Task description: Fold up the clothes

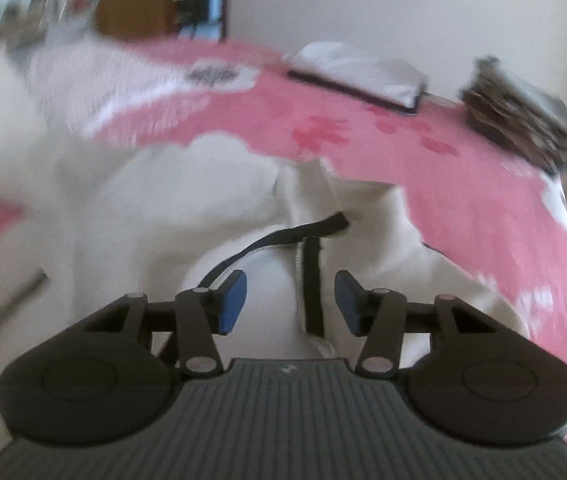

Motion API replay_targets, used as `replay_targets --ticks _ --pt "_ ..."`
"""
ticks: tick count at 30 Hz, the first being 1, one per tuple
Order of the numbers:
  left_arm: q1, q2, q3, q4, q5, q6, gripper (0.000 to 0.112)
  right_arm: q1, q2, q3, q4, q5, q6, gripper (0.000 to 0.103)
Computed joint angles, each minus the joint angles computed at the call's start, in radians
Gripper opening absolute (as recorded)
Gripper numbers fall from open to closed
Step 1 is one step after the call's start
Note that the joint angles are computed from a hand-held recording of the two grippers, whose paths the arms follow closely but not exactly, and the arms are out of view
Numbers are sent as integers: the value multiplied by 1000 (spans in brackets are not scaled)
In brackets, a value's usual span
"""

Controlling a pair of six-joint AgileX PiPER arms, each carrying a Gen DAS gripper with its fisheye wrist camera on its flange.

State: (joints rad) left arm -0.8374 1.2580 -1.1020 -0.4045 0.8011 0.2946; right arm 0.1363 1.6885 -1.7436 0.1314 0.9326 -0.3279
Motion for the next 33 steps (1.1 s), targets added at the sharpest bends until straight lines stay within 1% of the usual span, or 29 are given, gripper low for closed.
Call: replay_targets --ticks 5,7,9,10,15,17,19,23,25,26,29,33 --pt "-11 -7 6 17 -9 -22 40 93 230 -240 -213 140 94 47" --pt "-15 -10 8 25 -11 -27 40 74 263 -273 -206 152 139 46" --pt "-16 -15 12 28 -14 -28 40 59 267 -280 -206 144 198 25" --pt "-17 -17 15 29 -17 -27 40 56 259 -263 -217 129 216 17" --pt "-15 -22 32 19 -36 -16 40 42 206 -183 -236 46 296 12" --pt "-14 -23 36 14 -41 -10 40 15 170 -154 -187 9 321 12" --pt "-10 -27 40 7 -41 -2 40 -28 136 -136 -94 -24 327 12" --pt "-5 -29 43 -6 -39 11 40 -129 72 -84 191 -127 283 12" --pt "-4 -30 44 -10 -37 15 40 -166 72 -77 324 -156 267 11" --pt "-4 -30 44 -12 -36 17 40 -171 85 -87 351 -161 266 11" --pt "-3 -31 44 -16 -32 24 40 -157 130 -132 353 -165 279 12" --pt "7 -28 39 -32 -21 35 40 -122 186 -178 326 -161 290 11"
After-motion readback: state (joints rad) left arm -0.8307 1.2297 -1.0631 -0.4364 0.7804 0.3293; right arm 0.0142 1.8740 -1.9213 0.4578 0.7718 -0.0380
